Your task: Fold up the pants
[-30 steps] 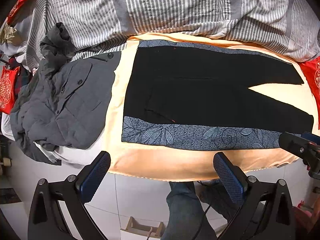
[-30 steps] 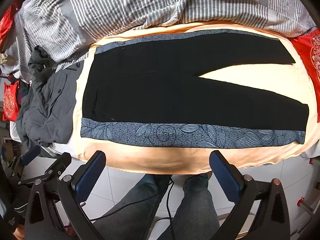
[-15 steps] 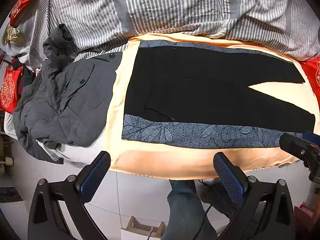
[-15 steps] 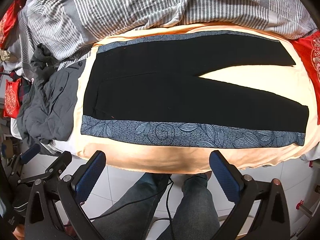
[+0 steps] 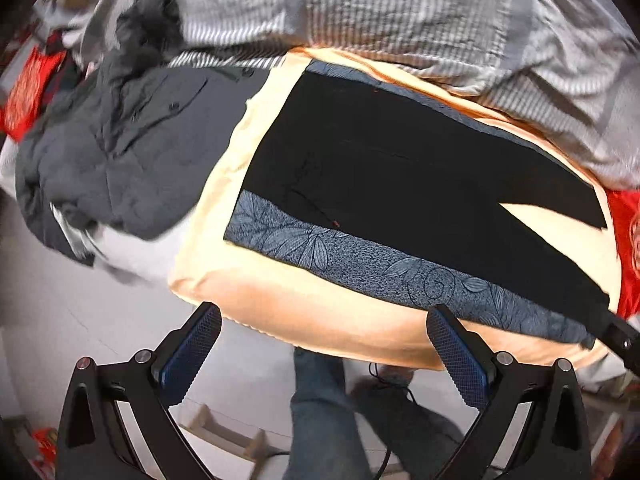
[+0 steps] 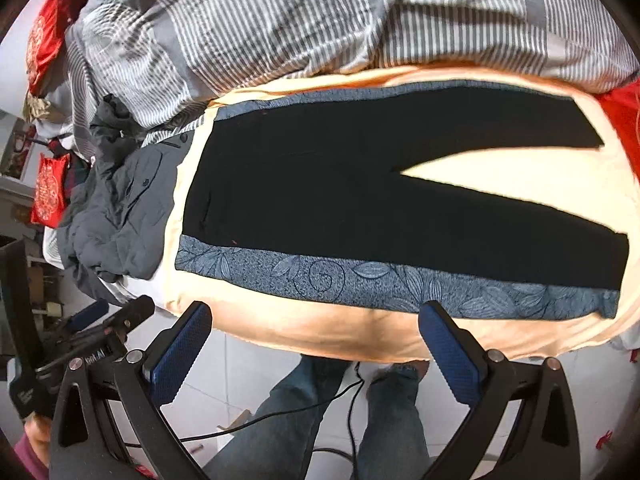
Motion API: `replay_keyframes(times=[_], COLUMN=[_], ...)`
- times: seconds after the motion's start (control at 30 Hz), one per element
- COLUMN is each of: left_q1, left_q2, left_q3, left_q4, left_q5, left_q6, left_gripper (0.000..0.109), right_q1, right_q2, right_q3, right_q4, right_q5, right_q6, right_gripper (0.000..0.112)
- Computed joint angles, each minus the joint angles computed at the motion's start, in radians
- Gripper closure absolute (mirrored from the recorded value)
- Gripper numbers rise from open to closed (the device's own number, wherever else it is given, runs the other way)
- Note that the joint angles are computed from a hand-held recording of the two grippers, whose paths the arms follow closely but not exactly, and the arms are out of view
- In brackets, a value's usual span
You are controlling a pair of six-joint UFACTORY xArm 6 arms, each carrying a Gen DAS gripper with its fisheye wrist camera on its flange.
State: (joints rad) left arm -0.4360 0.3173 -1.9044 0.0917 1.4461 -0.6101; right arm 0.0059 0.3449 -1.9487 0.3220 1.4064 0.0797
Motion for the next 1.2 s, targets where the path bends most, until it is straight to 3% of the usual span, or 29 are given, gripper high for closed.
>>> replay_keyframes(times=[0.13, 0.37, 0.53, 0.63, 0.77, 1.0, 1.2], left_q1=[0.034, 0.109, 0.152, 0.161, 0.171, 0.171, 0.174], left_q2=[-0.021, -0.008, 0.007, 0.022, 0.036, 0.087, 0.105], left_q3=[0.097, 0.290, 0.409, 0.442, 0.467, 0.432, 0.419], left_q4=[-0.040, -0.163, -0.295, -0.346, -0.430, -0.503, -0.516], left_q5=[-0.085, -0.291, -0.413, -0.451, -0.485, -0.479, -0.477], left_q6=[-0.005, 0.053, 0.136, 0.199, 0.257, 0.303, 0.324], left_gripper=[0.006, 0.006, 0.006, 0.006, 0.006, 0.006, 0.006], right_q1=[-0.023, -0.021, 0.004, 0.010, -0.003, -0.007, -0.019], right_q2=[-0.017, -0.054, -0.054, -0.039, -0.020, 0.005, -0.030], right_q3=[0.093, 0.419, 0.631, 0.687, 0.743, 0.768, 0.835], right_q4=[0.098, 0.414, 0.640, 0.721, 0.953, 1.189, 1.249], right_q5=[-0.035, -0.250, -0.457, -0.516, -0.558, -0.556, -0.549], right_q6=[0.018, -0.005, -0.007, -0.054, -0.198, -0.316, -0.344], right_gripper=[0.009, 0.010, 0.019, 0.028, 0.033, 0.033, 0.033])
